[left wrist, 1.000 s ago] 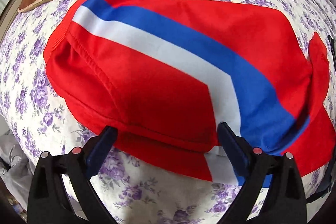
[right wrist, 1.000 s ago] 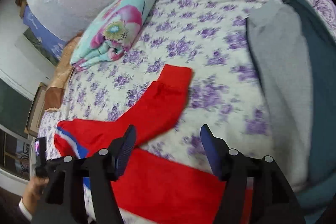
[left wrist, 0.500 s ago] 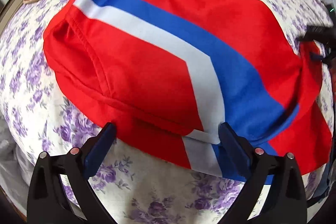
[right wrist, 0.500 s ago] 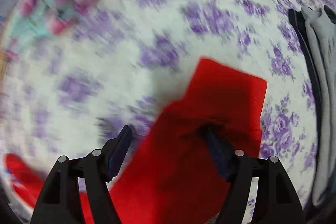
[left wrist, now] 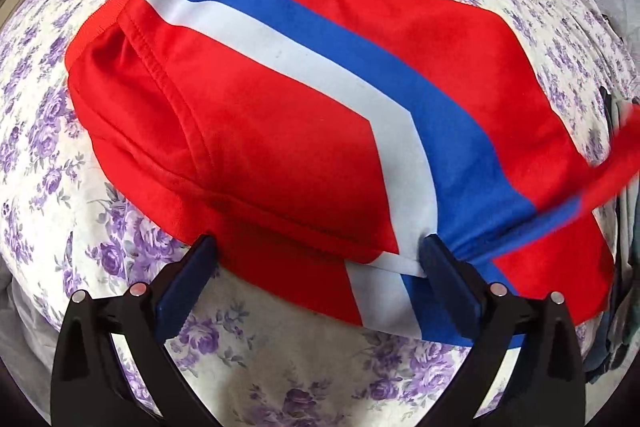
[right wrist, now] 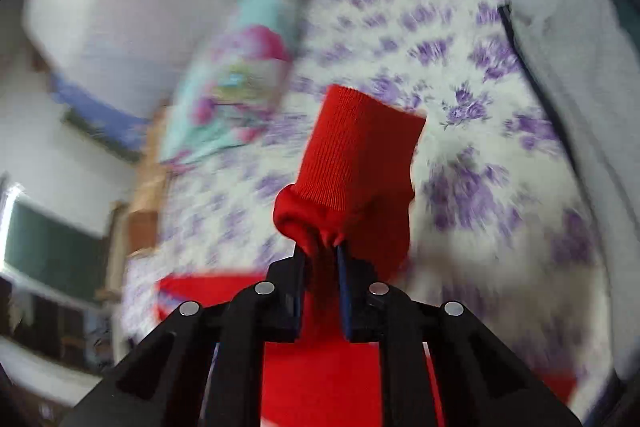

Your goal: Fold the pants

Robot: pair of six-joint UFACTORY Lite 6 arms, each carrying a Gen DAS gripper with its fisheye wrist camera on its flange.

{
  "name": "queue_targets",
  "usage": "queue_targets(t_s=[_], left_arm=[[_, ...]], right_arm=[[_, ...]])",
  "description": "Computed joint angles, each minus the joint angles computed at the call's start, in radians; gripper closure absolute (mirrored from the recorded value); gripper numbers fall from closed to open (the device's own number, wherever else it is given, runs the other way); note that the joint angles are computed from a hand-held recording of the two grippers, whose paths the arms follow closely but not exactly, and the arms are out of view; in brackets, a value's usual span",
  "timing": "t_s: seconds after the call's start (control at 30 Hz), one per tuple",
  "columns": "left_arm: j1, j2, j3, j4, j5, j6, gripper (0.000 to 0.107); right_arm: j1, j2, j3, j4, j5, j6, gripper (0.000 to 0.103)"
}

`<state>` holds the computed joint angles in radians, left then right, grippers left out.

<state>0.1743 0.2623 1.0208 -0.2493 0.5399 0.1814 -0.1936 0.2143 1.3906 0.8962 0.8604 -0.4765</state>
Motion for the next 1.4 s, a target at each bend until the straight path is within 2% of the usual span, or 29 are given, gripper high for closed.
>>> queue_targets(t_s=[0.07, 0.13, 0.17, 0.23, 0.27, 0.33, 0.37, 0.4, 0.47, 0.6, 0.67, 0.73, 0.77, 0.8, 0.83, 0.9, 0.93, 1.07, 1.2, 1.4], left_arm=[[0.015, 0.008, 0.015, -0.017, 0.028, 0.041, 0.008], [0.019, 0.0, 0.013, -0.008, 0.053, 0.067, 0.008], [0.012, 0.008, 0.023, 0.007, 0.061, 0.062, 0.008], [0.0, 0.025, 0.044, 0.038, 0.075, 0.058, 0.008], [-0.006, 0.035, 0.051, 0.044, 0.076, 0.057, 0.008], [-0.004, 0.055, 0.082, 0.048, 0.105, 0.063, 0.008], [-0.002, 0.065, 0.101, 0.045, 0.123, 0.062, 0.008], [0.003, 0.071, 0.115, 0.04, 0.139, 0.064, 0.008], [0.016, 0.08, 0.147, 0.033, 0.16, 0.06, 0.009], [0.061, 0.067, 0.168, 0.02, 0.188, 0.063, 0.009], [0.093, 0.052, 0.167, 0.021, 0.195, 0.058, 0.009], [0.131, 0.029, 0.154, 0.017, 0.197, 0.062, 0.009], [0.147, 0.019, 0.147, 0.019, 0.195, 0.064, 0.009], [0.176, 0.006, 0.137, 0.013, 0.192, 0.075, 0.009], [0.195, -0.006, 0.125, 0.005, 0.188, 0.082, 0.009], [0.242, 0.005, 0.127, -0.001, 0.173, 0.068, 0.009], [0.26, 0.019, 0.139, -0.002, 0.171, 0.055, 0.009], [0.326, 0.092, 0.207, -0.07, 0.192, 0.053, 0.009], [0.335, 0.136, 0.291, -0.139, 0.234, 0.065, 0.009], [0.307, 0.179, 0.406, -0.074, 0.322, 0.03, 0.013]], right_arm=[[-0.137, -0.209, -0.189, 0.072, 0.145, -0.176, 0.089], [-0.315, -0.4, -0.398, 0.078, 0.226, -0.277, 0.089], [-0.391, -0.462, -0.498, 0.055, 0.24, -0.309, 0.085], [-0.492, -0.508, -0.657, -0.07, 0.209, -0.297, 0.063], [-0.524, -0.516, -0.706, -0.137, 0.202, -0.273, 0.058], [-0.568, -0.581, -0.763, -0.181, 0.234, -0.273, 0.06], [-0.586, -0.615, -0.769, -0.171, 0.253, -0.304, 0.056], [-0.594, -0.639, -0.756, -0.155, 0.272, -0.322, 0.047], [-0.582, -0.627, -0.723, -0.116, 0.263, -0.33, 0.042], [-0.44, -0.475, -0.635, -0.067, 0.164, -0.241, 0.042], [-0.262, -0.406, -0.591, -0.193, 0.005, -0.101, 0.042], [-0.165, -0.331, -0.54, -0.271, -0.111, 0.018, 0.042], [-0.143, -0.31, -0.525, -0.297, -0.145, 0.076, 0.042], [-0.122, -0.291, -0.505, -0.336, -0.169, 0.132, 0.048], [-0.105, -0.267, -0.484, -0.391, -0.183, 0.187, 0.054], [-0.076, -0.259, -0.473, -0.471, -0.195, 0.265, 0.077], [-0.068, -0.259, -0.463, -0.507, -0.189, 0.287, 0.079], [-0.01, -0.302, -0.46, -0.636, -0.188, 0.382, 0.08], [0.023, -0.32, -0.447, -0.697, -0.175, 0.394, 0.08], [0.002, -0.342, -0.484, -0.639, -0.173, 0.35, 0.08]])
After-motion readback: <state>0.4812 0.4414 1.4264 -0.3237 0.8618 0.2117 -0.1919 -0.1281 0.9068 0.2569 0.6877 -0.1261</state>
